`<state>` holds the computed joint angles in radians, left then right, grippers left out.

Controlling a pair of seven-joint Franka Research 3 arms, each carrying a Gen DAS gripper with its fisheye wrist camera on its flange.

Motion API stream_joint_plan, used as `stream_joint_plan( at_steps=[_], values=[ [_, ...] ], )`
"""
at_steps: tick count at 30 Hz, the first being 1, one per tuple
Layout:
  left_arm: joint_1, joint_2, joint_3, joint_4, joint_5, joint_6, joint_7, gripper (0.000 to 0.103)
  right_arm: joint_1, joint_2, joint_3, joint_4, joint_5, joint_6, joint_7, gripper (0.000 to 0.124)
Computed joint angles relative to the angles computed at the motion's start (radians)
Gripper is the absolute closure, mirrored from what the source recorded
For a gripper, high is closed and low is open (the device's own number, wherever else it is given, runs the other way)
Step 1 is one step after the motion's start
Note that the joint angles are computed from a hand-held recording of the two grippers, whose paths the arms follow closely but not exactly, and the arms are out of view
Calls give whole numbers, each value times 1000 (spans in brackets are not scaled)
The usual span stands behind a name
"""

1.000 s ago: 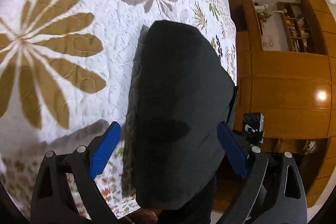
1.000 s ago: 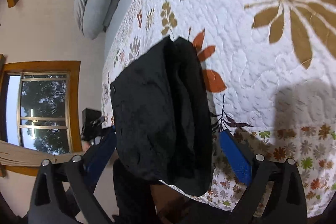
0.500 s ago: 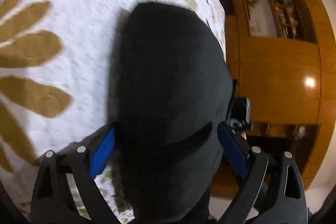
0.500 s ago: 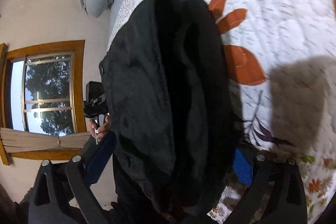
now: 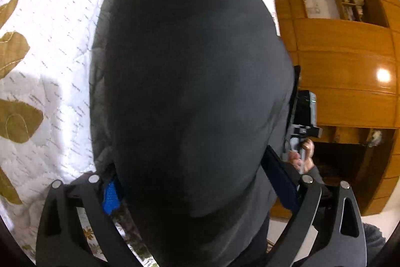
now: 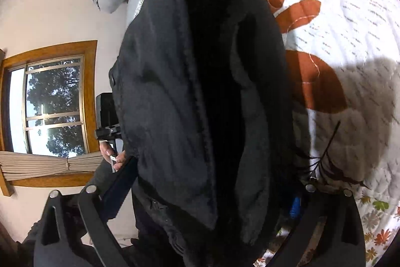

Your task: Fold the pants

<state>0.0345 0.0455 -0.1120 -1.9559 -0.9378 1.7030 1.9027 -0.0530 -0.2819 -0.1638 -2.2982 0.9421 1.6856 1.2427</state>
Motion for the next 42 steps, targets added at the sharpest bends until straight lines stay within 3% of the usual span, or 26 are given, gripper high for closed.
stream_joint_plan(
  at_steps=[1,2,4,6,10,16,21,27,37,39,42],
  values=[
    [-4,-8,-3,-3,14,13,-10,26,1,-2,2,-2,-1,4,-2,25],
    [-5,-16,-2,-8,18,21,-21,30,7,-12,11,-12,5,13,4,36],
    [-6,-37,3,-23,7,30,-25,48,14,-5,12,-10,21,22,4,53],
    [-9,-53,7,-31,-5,45,-33,58,19,-18,14,-21,35,40,2,68],
    [-24,-83,11,-51,-26,87,-29,69,29,-43,13,-21,49,54,4,83],
    [-24,-82,31,-1,-6,95,-34,73,65,-34,24,58,62,67,16,88],
    [9,-24,44,113,0,90,-37,73,92,76,31,219,80,63,15,88],
    [84,172,24,383,56,73,-83,73,100,378,94,580,109,61,51,88],
    [180,566,-58,882,204,-7,-222,73,68,840,240,1153,-8,50,227,88],
    [196,612,-78,928,225,-19,-241,72,61,887,263,1201,-34,43,250,88],
    [238,618,-113,883,225,2,-233,67,47,895,289,1169,-54,64,261,86]
  ],
)
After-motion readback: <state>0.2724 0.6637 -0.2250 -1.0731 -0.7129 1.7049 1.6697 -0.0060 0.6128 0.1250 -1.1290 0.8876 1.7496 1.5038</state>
